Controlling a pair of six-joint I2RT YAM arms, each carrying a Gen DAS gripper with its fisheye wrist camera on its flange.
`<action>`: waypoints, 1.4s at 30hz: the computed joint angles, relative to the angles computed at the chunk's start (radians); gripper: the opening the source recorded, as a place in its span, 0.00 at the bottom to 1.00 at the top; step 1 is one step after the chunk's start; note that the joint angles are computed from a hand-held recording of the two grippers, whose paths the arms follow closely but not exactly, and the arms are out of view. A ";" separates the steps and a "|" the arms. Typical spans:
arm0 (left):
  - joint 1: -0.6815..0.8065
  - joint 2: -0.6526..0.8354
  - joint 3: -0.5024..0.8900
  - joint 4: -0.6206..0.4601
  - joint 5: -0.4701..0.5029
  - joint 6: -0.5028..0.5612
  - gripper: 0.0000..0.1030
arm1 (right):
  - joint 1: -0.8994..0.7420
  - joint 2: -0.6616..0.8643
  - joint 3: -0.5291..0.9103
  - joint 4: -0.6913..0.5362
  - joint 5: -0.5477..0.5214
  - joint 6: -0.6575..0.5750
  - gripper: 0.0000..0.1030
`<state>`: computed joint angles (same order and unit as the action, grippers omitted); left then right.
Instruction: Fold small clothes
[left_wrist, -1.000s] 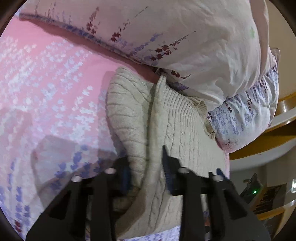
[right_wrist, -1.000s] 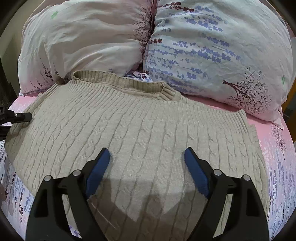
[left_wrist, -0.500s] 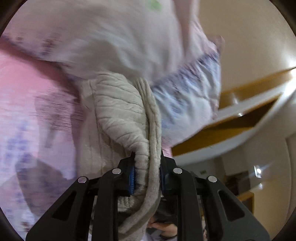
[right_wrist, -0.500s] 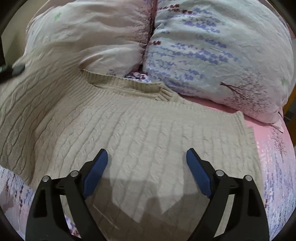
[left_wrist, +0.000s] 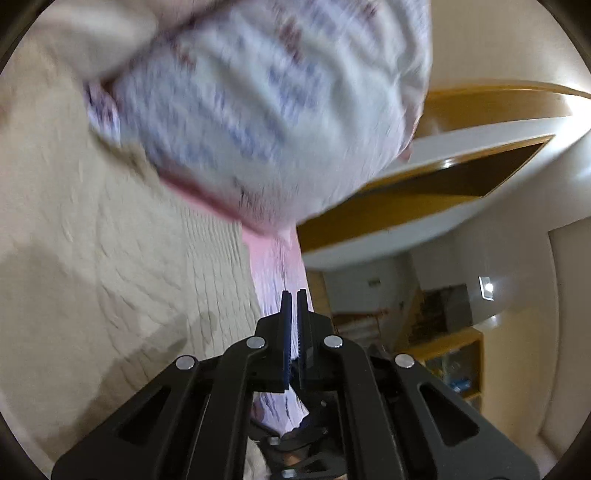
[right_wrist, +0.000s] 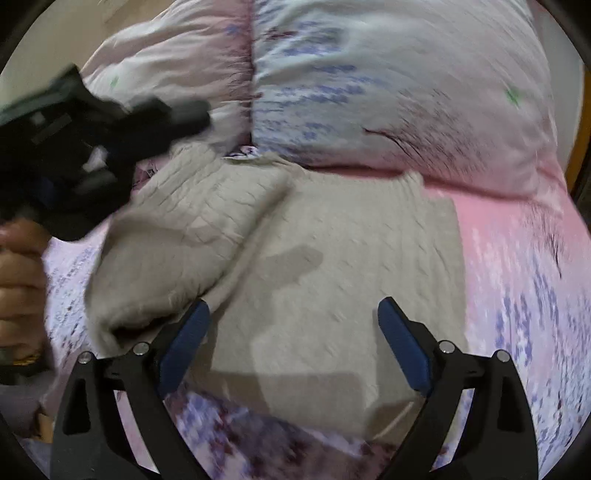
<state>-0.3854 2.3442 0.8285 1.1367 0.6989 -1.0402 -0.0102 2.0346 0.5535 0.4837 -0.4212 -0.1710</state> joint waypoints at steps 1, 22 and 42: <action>-0.001 0.000 -0.001 -0.006 0.003 0.009 0.02 | -0.054 -0.004 0.011 -0.053 -0.086 -0.019 0.90; 0.070 -0.358 -0.354 -0.510 -0.496 0.549 0.76 | 0.068 0.251 0.477 -0.486 -0.408 0.286 0.41; 0.053 -0.282 -0.308 -0.525 -0.466 0.555 0.77 | 0.066 0.279 0.458 -0.385 -0.472 0.348 0.16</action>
